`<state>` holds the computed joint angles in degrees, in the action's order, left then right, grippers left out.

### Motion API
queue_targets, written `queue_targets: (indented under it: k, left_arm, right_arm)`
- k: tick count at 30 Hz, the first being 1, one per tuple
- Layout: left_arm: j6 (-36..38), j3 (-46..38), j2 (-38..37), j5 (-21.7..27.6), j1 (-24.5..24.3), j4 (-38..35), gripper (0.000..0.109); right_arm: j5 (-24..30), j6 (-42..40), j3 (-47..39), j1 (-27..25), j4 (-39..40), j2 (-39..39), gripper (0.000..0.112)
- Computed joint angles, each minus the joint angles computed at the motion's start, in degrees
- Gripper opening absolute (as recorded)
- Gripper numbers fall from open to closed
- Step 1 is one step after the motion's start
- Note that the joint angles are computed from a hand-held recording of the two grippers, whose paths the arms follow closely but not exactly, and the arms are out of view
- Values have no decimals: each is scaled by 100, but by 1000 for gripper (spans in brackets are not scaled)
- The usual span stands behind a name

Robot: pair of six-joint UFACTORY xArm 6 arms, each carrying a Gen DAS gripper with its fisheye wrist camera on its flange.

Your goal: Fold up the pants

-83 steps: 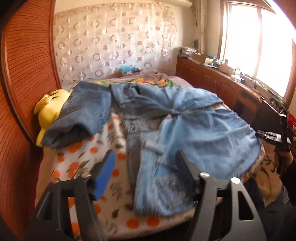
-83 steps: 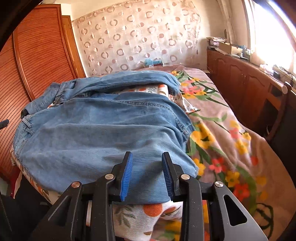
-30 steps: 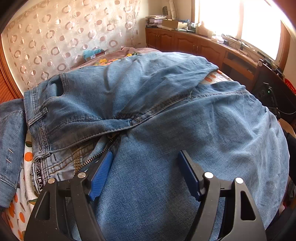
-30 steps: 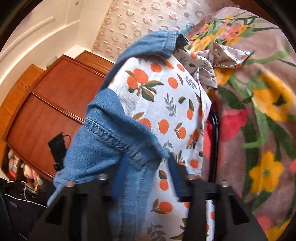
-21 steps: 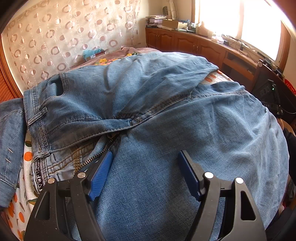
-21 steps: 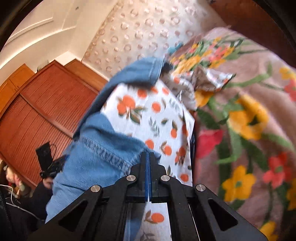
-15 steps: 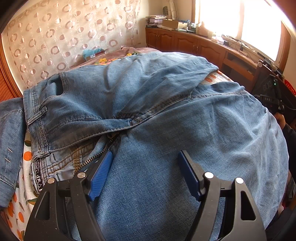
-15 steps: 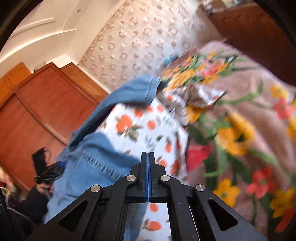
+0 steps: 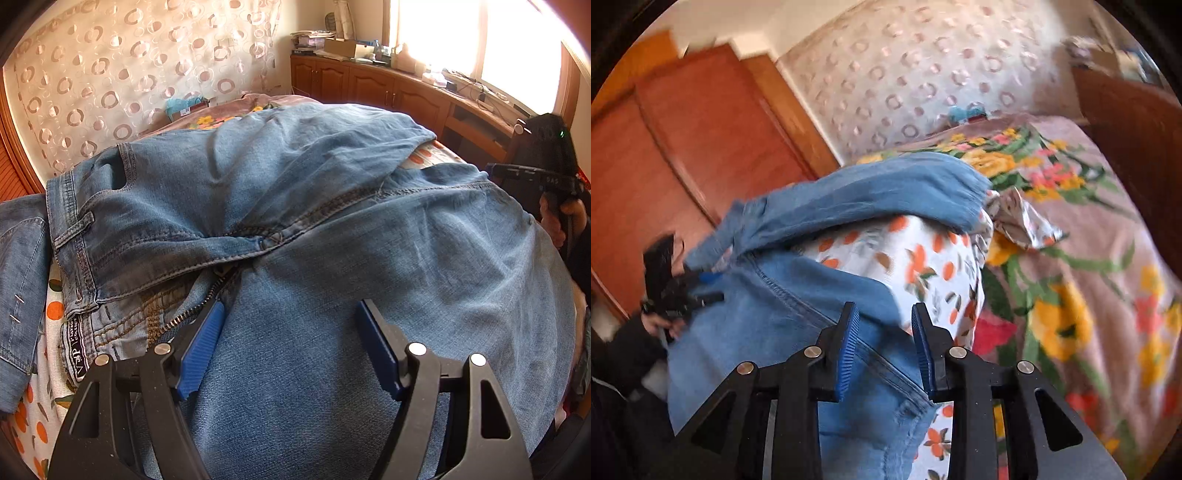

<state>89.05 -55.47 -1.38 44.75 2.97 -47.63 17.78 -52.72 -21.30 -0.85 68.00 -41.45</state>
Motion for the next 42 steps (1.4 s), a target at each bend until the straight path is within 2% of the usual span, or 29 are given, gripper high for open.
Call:
queue_targets:
  k: [6, 12, 16, 19, 20, 22, 26, 32, 35, 39, 40, 42]
  left_arm:
    - [22, 17, -17, -34, -11, -16, 74]
    - [283, 112, -150, -89, 9, -286, 74]
    - [330, 58, -152, 118, 121, -397, 74]
    - [296, -1, -115, 226, 169, -397, 74]
    - [274, -25, -98, 268, 184, -389, 74]
    - [242, -53, -81, 317, 203, -396, 74]
    - [290, -46, -112, 345, 228, -487, 74]
    - [372, -28, -225, 445, 311, -660, 74]
    - [523, 31, -343, 441, 355, -916, 74]
    - [878, 131, -325, -67, 275, -1335, 74]
    - [669, 31, -197, -106, 263, -1184, 74]
    - [365, -165, -14, 37, 344, -1031, 74]
  right_arm:
    - [401, 1732, -879, 476, -2838, 747, 31]
    - [1069, 2123, -2084, 624, -3970, 2000, 31]
    - [1222, 2376, -2511, 696, -4594, 2373, 31]
    - [1151, 2815, -2492, 869, -5609, 2385, 31]
    - [1203, 2896, -2560, 903, -5808, 2434, 30]
    - [1349, 2889, -2658, 931, -5842, 2488, 16]
    - [1110, 3451, -2515, 1048, -6569, 2413, 3]
    - [681, 4732, -2166, 1110, -7554, 1937, 2]
    - [571, 5311, -2272, 1064, -8127, 1808, 2]
    - [386, 6504, -2624, 964, -9178, 2046, 2]
    - [402, 6612, -2686, 951, -9185, 2186, 2]
    - [806, 6264, -2850, 1036, -8608, 2595, 3]
